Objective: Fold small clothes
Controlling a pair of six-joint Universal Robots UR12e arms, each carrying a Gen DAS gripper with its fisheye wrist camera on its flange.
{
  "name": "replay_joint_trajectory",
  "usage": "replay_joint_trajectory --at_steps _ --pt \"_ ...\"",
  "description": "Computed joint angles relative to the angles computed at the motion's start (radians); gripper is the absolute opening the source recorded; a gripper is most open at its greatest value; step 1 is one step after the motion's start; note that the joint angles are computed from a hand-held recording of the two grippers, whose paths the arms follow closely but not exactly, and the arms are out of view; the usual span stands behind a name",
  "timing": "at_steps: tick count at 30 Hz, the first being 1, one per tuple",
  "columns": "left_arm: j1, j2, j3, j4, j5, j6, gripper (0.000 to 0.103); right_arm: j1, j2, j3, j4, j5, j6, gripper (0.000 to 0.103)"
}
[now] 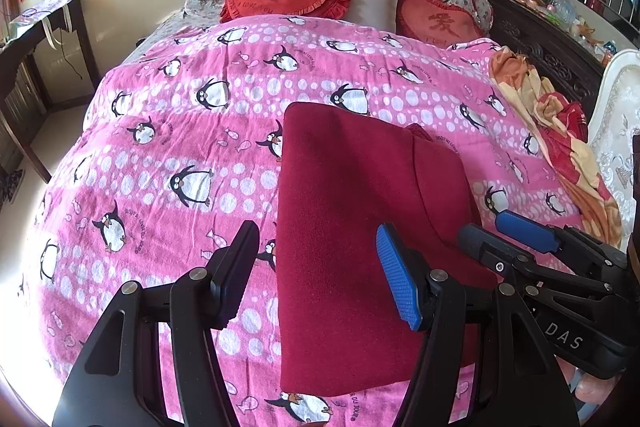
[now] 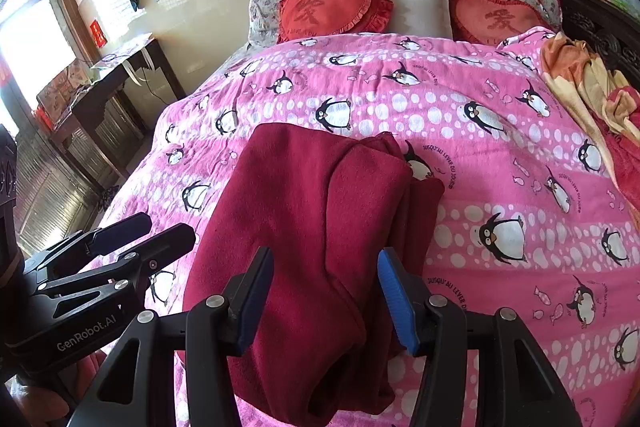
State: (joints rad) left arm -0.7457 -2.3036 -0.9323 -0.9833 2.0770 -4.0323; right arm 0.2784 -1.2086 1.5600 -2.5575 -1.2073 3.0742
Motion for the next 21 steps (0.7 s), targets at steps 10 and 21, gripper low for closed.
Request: replay_joint_trajectory --at_steps 10,21 --pt "0.003 0.004 -0.015 0.015 0.009 -0.014 0.061 0.003 0.005 -0.004 0.016 0.001 -0.002 0.052" --pt "0.007 0.011 -0.036 0.014 0.028 -0.02 0.061 0.003 0.014 -0.012 0.029 0.009 -0.006 0.053"
